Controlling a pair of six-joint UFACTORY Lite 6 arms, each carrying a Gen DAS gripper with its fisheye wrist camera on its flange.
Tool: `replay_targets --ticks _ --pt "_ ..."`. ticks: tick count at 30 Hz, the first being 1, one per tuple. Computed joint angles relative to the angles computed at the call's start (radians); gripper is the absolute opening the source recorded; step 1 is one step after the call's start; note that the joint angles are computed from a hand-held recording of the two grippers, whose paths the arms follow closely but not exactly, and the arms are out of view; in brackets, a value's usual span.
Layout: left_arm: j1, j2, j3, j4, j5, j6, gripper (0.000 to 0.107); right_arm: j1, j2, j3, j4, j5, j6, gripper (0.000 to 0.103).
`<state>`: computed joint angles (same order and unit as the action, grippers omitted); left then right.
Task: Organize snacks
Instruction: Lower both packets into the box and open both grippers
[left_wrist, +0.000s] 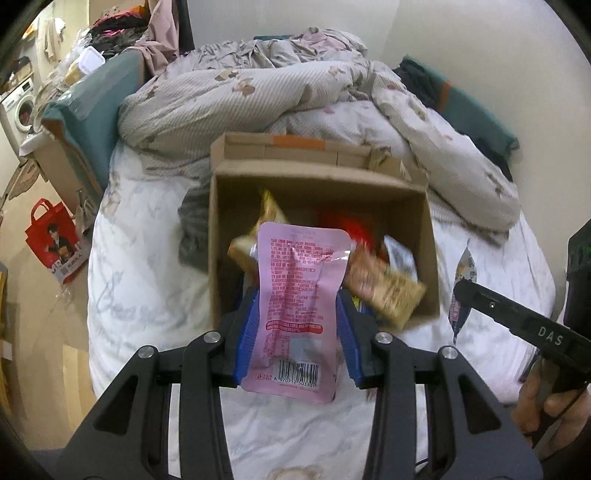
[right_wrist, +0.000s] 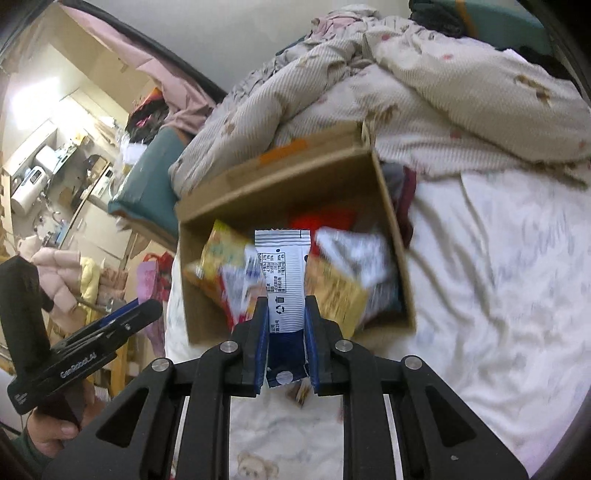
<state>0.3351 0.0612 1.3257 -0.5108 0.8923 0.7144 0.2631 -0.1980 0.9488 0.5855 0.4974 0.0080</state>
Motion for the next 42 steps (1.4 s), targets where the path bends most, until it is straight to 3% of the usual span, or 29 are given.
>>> replay_targets --ticks 6,11,13,17,26,31,35,37,38,39,41,42 --pt "-0.115 0.172 0.17 0.079 -0.043 -0.184 0.037 -0.098 0.23 0.17 0.115 0.006 -0.173 0.019" --pt "-0.206 0.26 0.212 0.165 -0.109 -0.282 0.037 -0.112 0.384 0.244 0.115 -0.03 -0.221 0.019" --pt "-0.232 0.285 0.219 0.199 -0.128 -0.31 0.037 -0.112 0.398 0.234 0.112 -0.044 -0.224 0.019" --pt "-0.27 0.322 0.226 0.264 -0.166 -0.362 0.037 -0.178 0.427 0.21 0.349 0.0 -0.41 0.019" --pt "-0.296 0.359 0.25 0.308 -0.18 -0.427 0.04 -0.18 0.449 0.219 0.302 0.001 -0.347 0.019" --pt "-0.303 0.353 0.249 0.324 -0.189 -0.442 0.045 -0.176 0.445 0.221 0.366 -0.001 -0.408 0.019" --pt "-0.301 0.352 0.252 0.33 -0.181 -0.444 0.057 -0.184 0.432 0.209 0.438 -0.004 -0.46 0.023" --pt "-0.302 0.328 0.226 0.342 -0.204 -0.449 0.068 -0.188 0.421 0.201 0.465 -0.006 -0.479 0.027" --pt "-0.3 0.318 0.216 0.338 -0.212 -0.444 0.075 -0.191 0.413 0.194 0.489 -0.008 -0.499 0.035" --pt "-0.298 0.307 0.206 0.328 -0.221 -0.435 0.081 -0.191 0.409 0.192 0.487 -0.01 -0.493 0.056" --pt "-0.296 0.293 0.196 0.311 -0.221 -0.418 0.083 -0.189 0.394 0.178 0.514 -0.023 -0.509 0.083" --pt "-0.295 0.289 0.194 0.306 -0.219 -0.41 0.083 -0.188 0.388 0.173 0.521 -0.028 -0.514 0.083"
